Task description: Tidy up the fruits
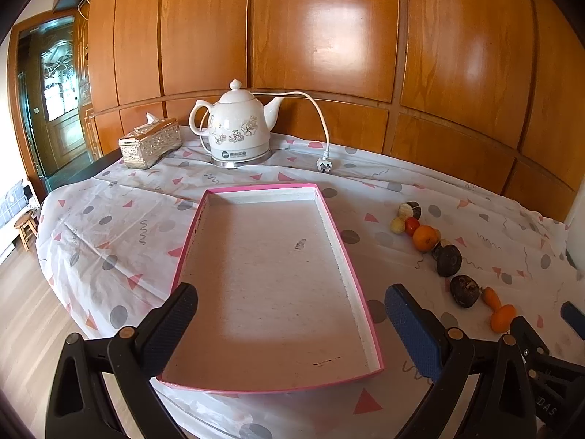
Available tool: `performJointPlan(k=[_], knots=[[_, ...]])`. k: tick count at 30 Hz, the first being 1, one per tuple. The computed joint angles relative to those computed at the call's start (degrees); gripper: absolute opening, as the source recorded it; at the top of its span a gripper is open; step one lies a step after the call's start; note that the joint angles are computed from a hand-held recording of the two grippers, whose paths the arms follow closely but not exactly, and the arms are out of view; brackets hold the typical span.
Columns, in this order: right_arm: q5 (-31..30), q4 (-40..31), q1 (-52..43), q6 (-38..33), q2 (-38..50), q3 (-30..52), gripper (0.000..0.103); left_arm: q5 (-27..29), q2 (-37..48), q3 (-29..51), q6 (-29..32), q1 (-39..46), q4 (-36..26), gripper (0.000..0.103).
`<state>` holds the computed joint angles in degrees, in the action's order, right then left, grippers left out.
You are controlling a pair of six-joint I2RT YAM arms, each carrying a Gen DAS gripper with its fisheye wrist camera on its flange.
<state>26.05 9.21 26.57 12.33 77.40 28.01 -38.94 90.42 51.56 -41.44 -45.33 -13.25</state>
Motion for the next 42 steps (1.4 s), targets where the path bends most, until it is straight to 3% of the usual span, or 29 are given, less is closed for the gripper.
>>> performJointPlan(k=[21,31,33,38,42], knots=[[-0.9,0.8,-1.1,0.5,-0.8,-1.0,0.102,-0.4,1.0,1.2,1.0,-1.4,-0.5,0.103],[-4.3,0.4,-4.8,0.5,-0.6,-0.9,0.102,2.4,1.5,1.1,3.2,-1.3,1.5,0.103],[-5.7,-0.1,-7.3,0.9,-0.6,-0.9,0.102,5.5,1.0,0.1,4.6,-0.7,3.9,0.103],[-9.0,-1.7,-15.6,2.4,-0.9,-0.8,0.102,26.8,1.6,-0.8,6.6,4.0,8.8,0.103],[-9.8,-3.0,-21.7,1.8,-0.7,-0.7,0.102,27.9,5.5,3.9,10.5,2.6,5.3,0.103]])
